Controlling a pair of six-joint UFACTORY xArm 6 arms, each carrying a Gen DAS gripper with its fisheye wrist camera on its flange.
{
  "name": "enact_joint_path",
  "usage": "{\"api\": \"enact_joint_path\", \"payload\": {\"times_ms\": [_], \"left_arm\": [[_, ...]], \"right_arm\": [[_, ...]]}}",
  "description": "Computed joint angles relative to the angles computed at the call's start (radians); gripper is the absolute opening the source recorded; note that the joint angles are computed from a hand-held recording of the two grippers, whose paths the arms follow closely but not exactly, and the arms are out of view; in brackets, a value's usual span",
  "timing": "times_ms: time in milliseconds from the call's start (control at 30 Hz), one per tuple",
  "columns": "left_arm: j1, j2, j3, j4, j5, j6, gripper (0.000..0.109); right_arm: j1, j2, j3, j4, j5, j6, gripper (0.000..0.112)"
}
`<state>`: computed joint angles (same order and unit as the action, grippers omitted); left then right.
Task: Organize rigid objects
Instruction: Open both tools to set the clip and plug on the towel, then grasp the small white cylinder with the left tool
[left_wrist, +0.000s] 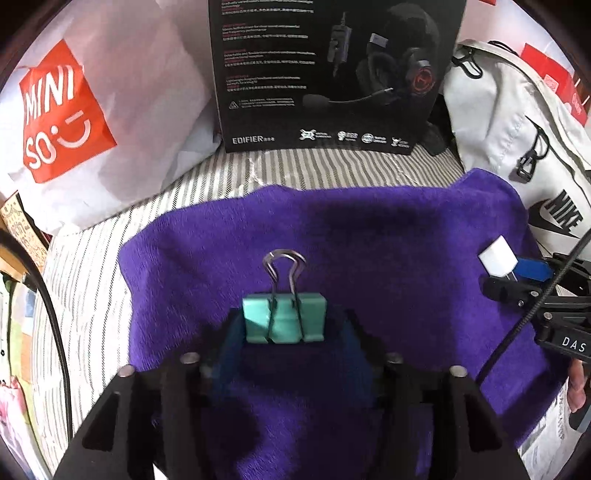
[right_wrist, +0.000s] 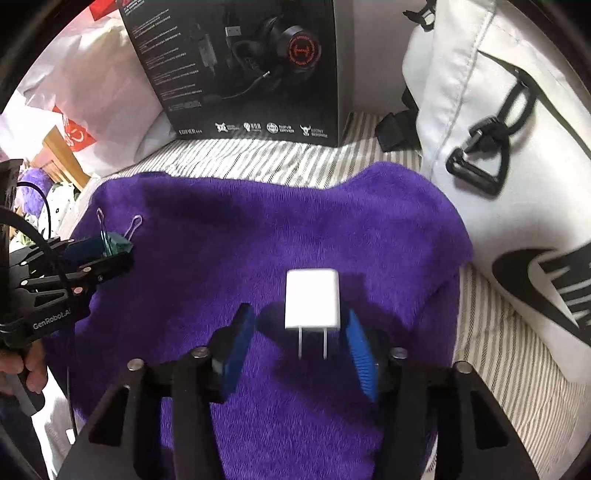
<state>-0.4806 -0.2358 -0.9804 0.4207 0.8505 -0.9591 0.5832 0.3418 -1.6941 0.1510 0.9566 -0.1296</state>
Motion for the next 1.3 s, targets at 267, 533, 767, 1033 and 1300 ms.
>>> {"api": "enact_joint_path", "payload": {"times_ms": [267, 533, 767, 1033, 1300], "left_arm": [[-0.056, -0.058, 0.047, 0.0, 0.017, -0.071, 0.061], [-0.184, -0.194, 0.074, 0.063, 0.146, -0.174, 0.061], [-0.357, -0.315, 0.122, 0.129, 0.258, -0.304, 0.061], [-0.541, -0.408, 0.206, 0.127, 0.32, -0.417, 0.065], [-0.614, -0.42, 0.275, 0.134, 0.263, -0.417, 0.065]], "right_arm": [[-0.01, -0.15, 0.153, -0.004, -0.003, 0.055, 0.052], [-0.012, -0.368, 0.347, 0.008, -0.016, 0.083, 0.052], [0.008, -0.571, 0.518, -0.006, -0.018, 0.123, 0.052], [0.029, -0.759, 0.663, -0.005, -0.011, 0.181, 0.053], [0.027, -0.878, 0.743, -0.006, 0.015, 0.239, 0.058]]}}
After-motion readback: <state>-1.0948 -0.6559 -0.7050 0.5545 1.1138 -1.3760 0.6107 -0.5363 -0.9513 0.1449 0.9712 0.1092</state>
